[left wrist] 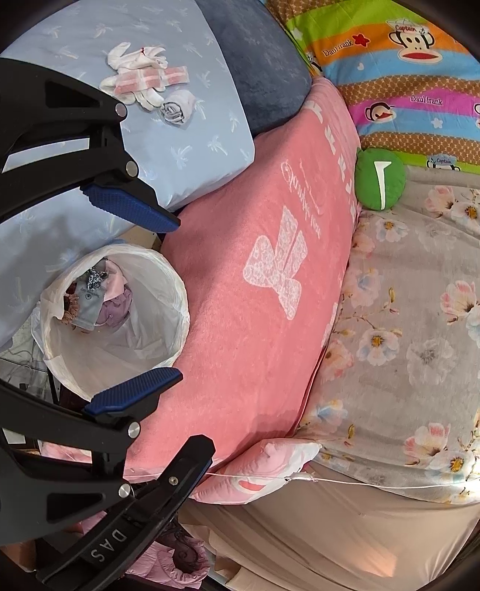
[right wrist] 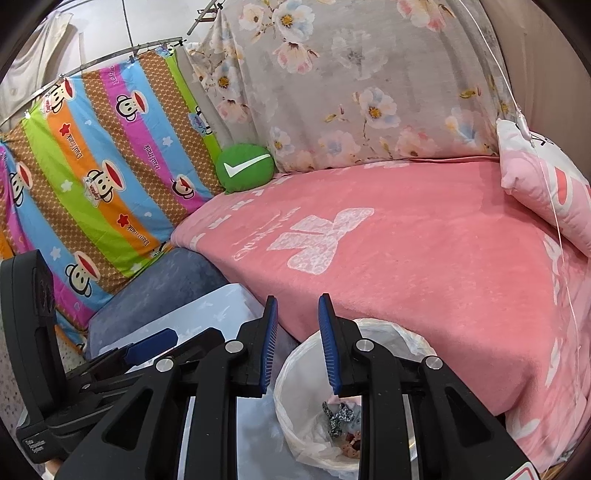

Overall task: Collect trash
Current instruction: 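Move both tools back over the white gloves and pad on the table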

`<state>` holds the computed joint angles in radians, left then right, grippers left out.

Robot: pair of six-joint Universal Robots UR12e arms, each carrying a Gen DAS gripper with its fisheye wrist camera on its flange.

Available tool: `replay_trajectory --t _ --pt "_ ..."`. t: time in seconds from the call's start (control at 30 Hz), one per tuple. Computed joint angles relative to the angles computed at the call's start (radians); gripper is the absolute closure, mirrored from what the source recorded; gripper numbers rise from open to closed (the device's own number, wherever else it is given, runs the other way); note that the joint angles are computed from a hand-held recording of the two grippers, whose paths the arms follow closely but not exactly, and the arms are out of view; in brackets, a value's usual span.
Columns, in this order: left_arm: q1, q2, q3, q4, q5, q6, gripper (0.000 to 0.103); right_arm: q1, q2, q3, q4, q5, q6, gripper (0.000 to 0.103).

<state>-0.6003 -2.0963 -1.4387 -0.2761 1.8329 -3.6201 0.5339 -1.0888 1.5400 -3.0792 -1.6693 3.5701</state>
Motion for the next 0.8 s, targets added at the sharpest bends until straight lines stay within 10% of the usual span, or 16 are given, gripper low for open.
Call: replay_trajectory --t 0.8 --pt "0.068 0.107 -0.206 0.027 0.057 -0.167 0.027 0.080 0.108 -0.161 0.129 0.080 -0.074 0.076"
